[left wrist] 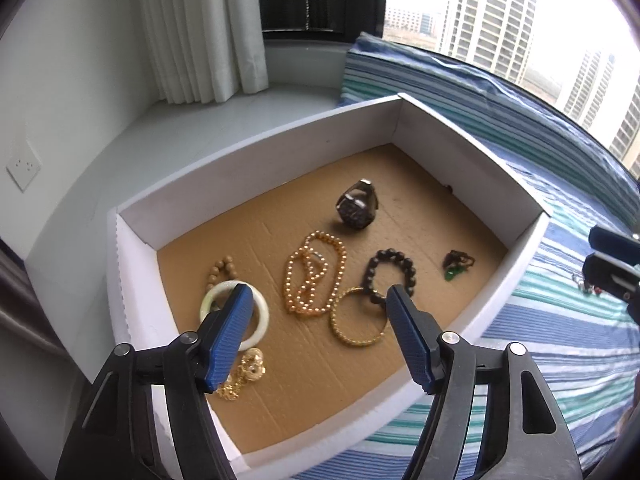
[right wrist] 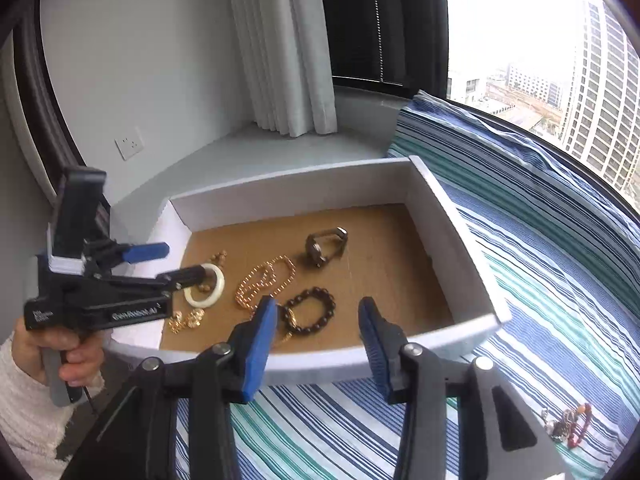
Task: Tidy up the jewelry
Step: 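Move both open grippers back over the keychain pendant and red bracelet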
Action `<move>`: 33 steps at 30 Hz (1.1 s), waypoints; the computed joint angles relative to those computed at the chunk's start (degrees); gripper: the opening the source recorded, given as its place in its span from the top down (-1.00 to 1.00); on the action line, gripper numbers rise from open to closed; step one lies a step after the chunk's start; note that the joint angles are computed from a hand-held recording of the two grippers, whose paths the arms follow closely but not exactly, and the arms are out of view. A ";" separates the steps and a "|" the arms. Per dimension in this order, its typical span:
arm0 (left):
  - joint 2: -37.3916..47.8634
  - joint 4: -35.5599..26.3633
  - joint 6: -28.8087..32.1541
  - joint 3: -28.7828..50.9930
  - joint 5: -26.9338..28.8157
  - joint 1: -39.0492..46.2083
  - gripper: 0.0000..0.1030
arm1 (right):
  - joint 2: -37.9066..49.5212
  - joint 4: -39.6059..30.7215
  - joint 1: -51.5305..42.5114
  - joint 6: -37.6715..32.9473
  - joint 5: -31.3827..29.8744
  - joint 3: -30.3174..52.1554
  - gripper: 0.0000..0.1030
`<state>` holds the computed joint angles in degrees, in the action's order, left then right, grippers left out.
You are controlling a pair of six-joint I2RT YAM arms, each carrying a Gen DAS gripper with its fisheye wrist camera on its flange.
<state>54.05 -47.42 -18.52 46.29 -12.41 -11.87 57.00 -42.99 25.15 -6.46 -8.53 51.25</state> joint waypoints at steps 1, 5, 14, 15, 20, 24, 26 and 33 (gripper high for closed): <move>-0.31 -0.60 -2.39 0.40 -1.82 -3.77 -0.45 | -2.58 -0.94 -2.27 -1.69 0.28 -2.00 0.04; 1.72 -2.36 -10.84 3.05 -11.21 -18.47 -0.56 | -11.20 -4.35 -16.54 -12.16 -2.44 -9.94 -0.08; 11.02 -3.67 -19.48 9.21 -21.88 -35.98 -0.73 | -9.55 -7.76 -56.41 -37.94 -15.69 -17.54 -0.08; 11.88 -3.37 -20.05 9.40 -21.95 -36.88 -0.73 | -9.02 -7.80 -59.83 -40.26 -16.76 -17.99 -0.08; 16.24 0.44 -23.60 7.66 -19.99 -40.46 -0.74 | -7.68 -9.13 -76.74 -52.12 -22.56 -20.02 -0.09; 22.84 6.49 -26.58 5.06 -15.66 -44.14 -0.74 | -0.16 -13.34 -97.27 -69.56 -28.13 -20.19 -0.09; 27.80 9.53 -27.14 4.90 -12.83 -45.58 -0.74 | 5.60 -13.23 -106.32 -77.59 -28.01 -20.18 -0.09; 44.48 16.65 -23.76 12.51 -5.34 -50.41 -0.73 | 24.10 -7.10 -124.50 -90.17 -23.76 -15.24 -0.09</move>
